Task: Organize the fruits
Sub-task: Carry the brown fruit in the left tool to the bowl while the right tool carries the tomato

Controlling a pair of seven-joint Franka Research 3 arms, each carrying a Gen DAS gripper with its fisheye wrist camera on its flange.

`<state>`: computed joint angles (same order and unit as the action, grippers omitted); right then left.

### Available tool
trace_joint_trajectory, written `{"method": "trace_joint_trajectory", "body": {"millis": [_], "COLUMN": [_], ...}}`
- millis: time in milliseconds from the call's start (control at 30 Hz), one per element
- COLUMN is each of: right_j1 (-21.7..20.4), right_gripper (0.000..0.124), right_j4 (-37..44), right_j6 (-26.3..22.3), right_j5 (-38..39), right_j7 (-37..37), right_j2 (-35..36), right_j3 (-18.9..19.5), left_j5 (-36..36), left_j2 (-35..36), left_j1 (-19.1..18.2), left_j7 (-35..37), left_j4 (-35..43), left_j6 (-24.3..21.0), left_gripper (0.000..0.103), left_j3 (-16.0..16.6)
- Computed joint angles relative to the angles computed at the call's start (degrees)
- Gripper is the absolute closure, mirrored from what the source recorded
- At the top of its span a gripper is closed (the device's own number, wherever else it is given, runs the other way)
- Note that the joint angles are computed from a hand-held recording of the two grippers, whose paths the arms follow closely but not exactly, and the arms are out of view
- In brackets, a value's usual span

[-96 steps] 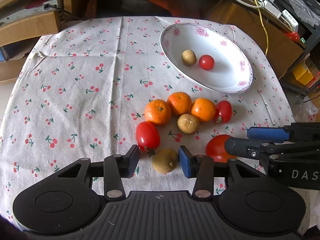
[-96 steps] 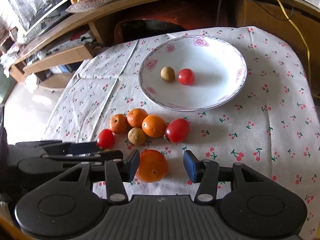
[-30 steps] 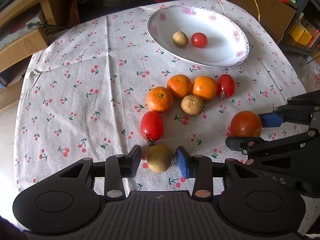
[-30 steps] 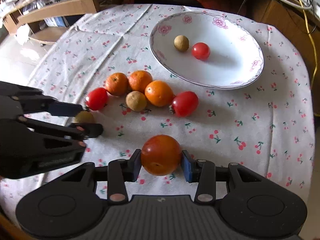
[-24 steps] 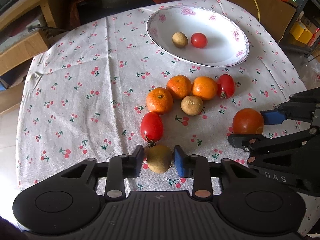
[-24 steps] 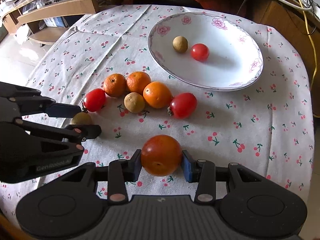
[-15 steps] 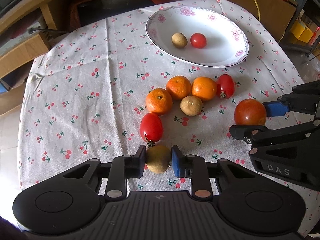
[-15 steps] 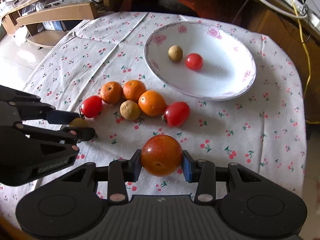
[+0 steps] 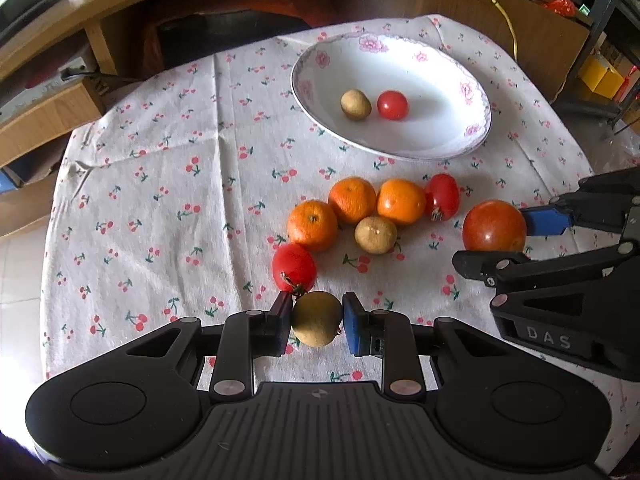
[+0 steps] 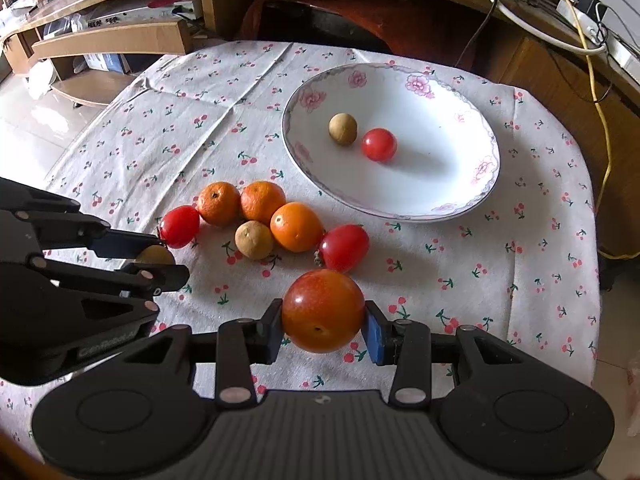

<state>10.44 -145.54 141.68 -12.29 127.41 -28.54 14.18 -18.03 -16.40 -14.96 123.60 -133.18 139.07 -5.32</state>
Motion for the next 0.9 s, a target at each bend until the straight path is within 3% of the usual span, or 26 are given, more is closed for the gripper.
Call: {"method": "trace_joint_trajectory", "body": {"millis": [900], "right_j1": [-2.06], "right_gripper": [0.085], "right_j4": [0.25], "right_j6": [2.33], "right_j5": [-0.46], "right_j7": [0.84], "right_j2": [-1.26], "right_j3": [-0.23], "left_j5": [-4.04], "left_j2": [1.12], "left_j1": [-1.11], "left_j7": [0.40], "left_j4": [3.29], "left_j6": [1.30], "left_gripper": [0.068], "left_j3": [-0.05]}}
